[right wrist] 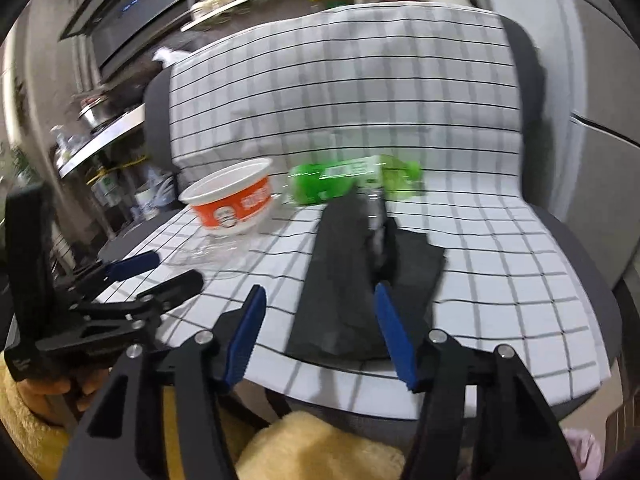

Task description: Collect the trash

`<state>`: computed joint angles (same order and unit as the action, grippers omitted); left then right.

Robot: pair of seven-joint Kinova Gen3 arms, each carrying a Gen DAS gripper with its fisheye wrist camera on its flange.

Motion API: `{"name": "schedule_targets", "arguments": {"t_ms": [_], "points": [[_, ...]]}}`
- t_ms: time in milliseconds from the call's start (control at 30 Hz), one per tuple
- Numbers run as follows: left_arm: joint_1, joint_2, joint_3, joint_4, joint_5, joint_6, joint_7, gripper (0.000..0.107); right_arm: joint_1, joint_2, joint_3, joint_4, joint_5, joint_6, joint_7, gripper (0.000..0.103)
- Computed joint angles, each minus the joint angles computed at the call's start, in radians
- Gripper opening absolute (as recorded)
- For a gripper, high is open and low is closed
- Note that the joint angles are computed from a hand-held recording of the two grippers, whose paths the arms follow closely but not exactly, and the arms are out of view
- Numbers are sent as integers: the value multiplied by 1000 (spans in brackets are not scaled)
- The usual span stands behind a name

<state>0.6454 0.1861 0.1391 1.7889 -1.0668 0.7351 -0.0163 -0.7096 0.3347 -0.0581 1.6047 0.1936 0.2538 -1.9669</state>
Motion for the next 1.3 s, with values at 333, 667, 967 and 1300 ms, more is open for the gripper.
{"name": "schedule_targets", "arguments": {"t_ms": [333, 667, 967, 1300], "points": [[-24, -17, -3, 33, 4, -33, 14, 85, 22, 137, -9, -183, -21, 217, 2, 57], [-35, -4, -10, 35, 21, -63, 0, 85, -122, 143, 111, -119, 163, 187, -98, 70], [-23, -4, -12, 33, 26, -59, -4, 85, -50, 127, 56, -46, 141, 54, -78, 64], [-21, -18, -6, 40, 21, -30, 7, 85, 0, 113, 17, -28, 46, 23, -35, 47]]}}
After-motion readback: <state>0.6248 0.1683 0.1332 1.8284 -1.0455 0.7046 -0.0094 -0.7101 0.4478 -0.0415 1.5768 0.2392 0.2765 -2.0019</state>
